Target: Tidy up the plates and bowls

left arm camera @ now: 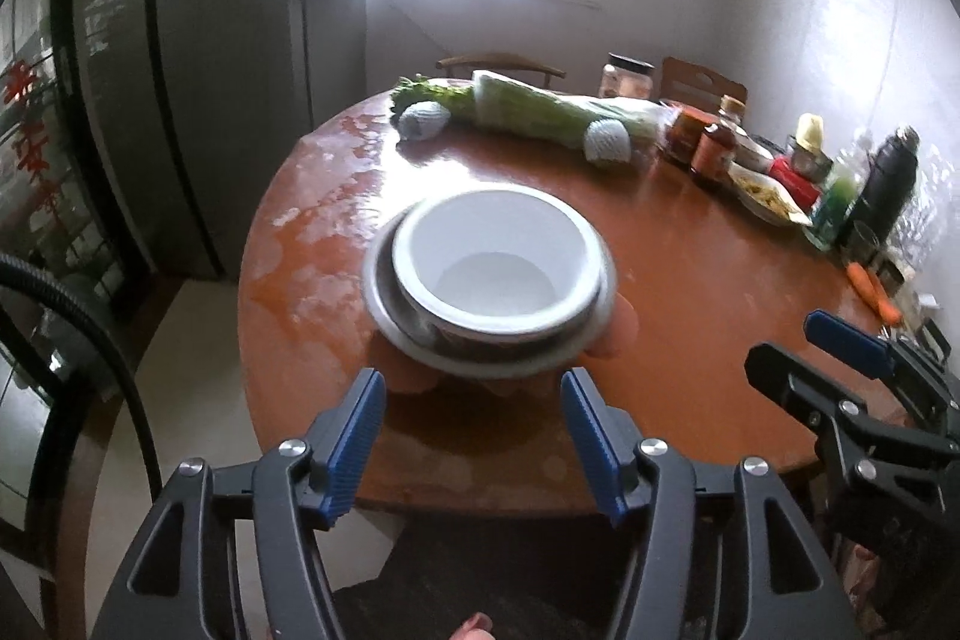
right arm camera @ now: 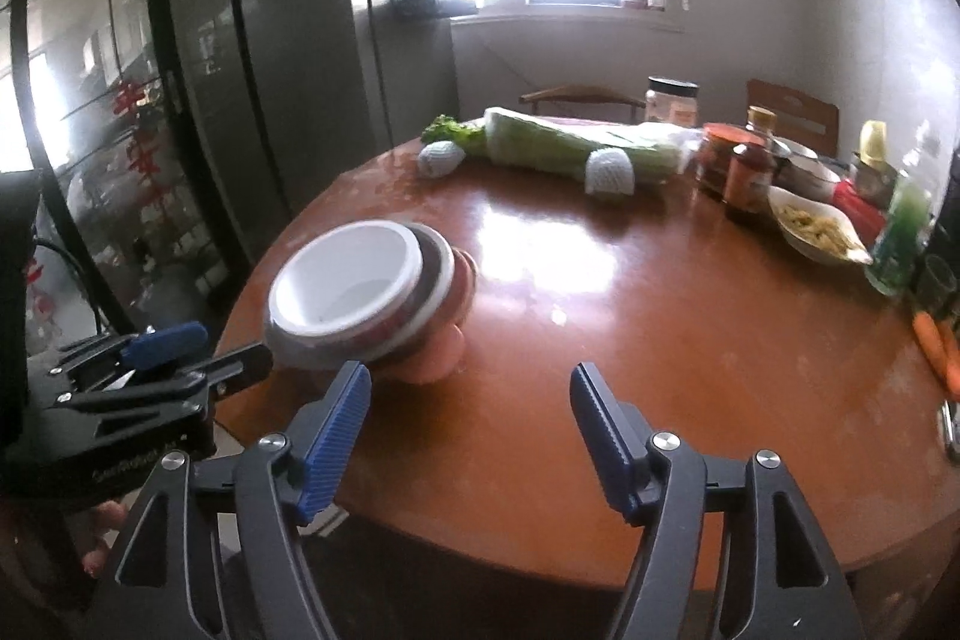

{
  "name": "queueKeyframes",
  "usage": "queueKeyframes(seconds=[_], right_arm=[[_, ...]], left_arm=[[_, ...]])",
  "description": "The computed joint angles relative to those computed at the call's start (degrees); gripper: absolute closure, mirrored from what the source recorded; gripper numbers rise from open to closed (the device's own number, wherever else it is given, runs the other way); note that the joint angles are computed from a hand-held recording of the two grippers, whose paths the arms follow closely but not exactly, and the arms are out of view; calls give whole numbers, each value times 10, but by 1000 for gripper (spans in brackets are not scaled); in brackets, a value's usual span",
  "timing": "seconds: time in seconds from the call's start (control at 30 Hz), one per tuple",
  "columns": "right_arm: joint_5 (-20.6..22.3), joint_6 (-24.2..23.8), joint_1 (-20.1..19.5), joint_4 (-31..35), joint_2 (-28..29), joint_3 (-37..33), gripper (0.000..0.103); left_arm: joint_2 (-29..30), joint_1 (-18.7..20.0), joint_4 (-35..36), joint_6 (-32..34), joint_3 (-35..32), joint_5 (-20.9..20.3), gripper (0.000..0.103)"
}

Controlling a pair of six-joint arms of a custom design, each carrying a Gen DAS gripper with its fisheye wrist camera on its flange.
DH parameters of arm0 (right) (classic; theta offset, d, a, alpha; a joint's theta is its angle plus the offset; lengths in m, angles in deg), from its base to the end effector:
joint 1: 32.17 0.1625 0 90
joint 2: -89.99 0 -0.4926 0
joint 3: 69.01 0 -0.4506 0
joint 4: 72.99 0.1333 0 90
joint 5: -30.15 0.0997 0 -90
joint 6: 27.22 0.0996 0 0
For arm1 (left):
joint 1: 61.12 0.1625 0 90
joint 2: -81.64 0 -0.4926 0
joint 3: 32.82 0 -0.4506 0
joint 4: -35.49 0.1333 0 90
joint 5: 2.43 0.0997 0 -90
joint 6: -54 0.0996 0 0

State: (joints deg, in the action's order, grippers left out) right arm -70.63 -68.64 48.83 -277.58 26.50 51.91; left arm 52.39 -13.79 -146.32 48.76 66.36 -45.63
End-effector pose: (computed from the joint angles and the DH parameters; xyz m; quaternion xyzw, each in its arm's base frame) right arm 0.0196 -0.6093 0.2543 0.2009 -0.8521 0.3958 0.2775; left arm -0.3246 -0.6560 -0.0462 0.2177 0.8776 -0.3175 0.2856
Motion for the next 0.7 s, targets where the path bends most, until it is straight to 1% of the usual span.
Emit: queueKeyframes(seconds=[0.03,0.13,0.3,0.4,0.5,0.7], right_arm=[[-3,1,-1,-5,-1,2,32],[-2,19,-12,-32,-4,18,31],[-2,30,-20,-43,-7,35,31],[-2,32,-21,-36,-6,37,31],[-9,29,-20,-35,-1,34,30],[-13,28,-21,-30,5,31,30]], left_arm=[[1,-3,-5,-2,2,4,42],[3,-7,-16,-5,9,-4,42],[10,-10,-20,-21,18,-8,42],[15,-11,-27,-35,23,-1,42],[18,-10,-11,-41,20,3,42],[21,-7,-2,-46,17,9,42]])
